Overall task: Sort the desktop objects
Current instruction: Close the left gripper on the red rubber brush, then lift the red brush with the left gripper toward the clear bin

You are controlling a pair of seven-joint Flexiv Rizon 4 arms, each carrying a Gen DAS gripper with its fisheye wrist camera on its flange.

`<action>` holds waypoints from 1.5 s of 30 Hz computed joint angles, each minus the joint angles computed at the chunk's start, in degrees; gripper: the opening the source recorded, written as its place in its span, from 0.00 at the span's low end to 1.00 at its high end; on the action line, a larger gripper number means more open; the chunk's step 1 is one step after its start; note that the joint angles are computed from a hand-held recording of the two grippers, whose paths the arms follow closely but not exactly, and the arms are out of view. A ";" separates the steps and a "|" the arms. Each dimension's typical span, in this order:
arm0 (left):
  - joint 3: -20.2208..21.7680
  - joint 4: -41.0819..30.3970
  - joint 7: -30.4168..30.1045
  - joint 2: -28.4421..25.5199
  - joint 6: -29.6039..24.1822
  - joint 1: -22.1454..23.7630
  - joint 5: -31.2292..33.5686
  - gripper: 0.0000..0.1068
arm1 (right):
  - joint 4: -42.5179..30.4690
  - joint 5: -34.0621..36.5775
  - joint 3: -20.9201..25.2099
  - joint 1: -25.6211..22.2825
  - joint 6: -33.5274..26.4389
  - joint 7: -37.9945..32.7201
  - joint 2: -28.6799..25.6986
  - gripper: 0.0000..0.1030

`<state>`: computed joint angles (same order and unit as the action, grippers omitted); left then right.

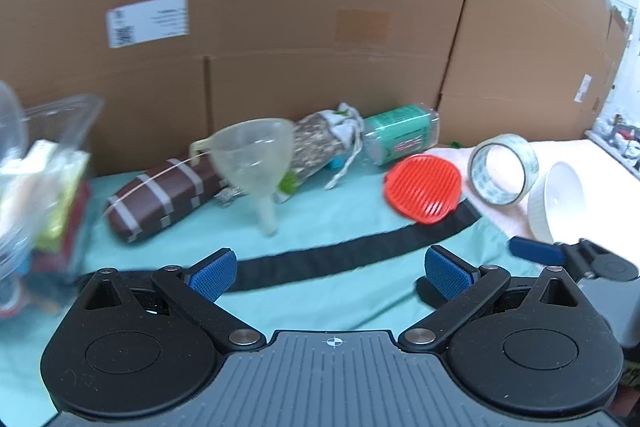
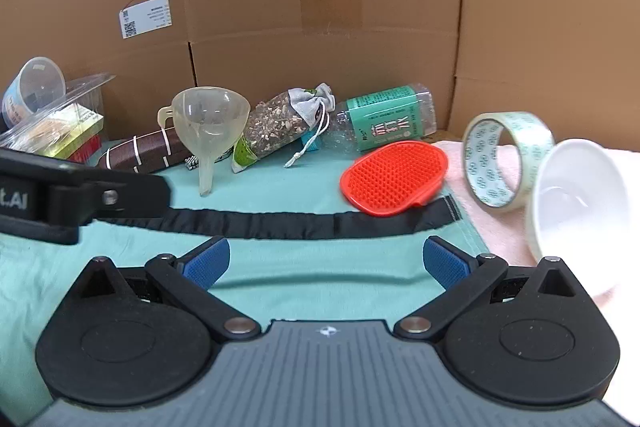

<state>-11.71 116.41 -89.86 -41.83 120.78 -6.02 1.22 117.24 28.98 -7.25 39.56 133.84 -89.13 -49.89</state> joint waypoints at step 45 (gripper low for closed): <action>-11.87 -27.27 19.65 -17.03 -22.24 0.97 -11.43 0.54 | -6.98 -20.66 1.69 -14.34 -6.07 9.73 -3.49 0.65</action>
<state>-23.58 89.14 -70.21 -58.86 98.54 -5.05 -10.21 110.26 8.32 -5.56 25.21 127.78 -79.40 -53.38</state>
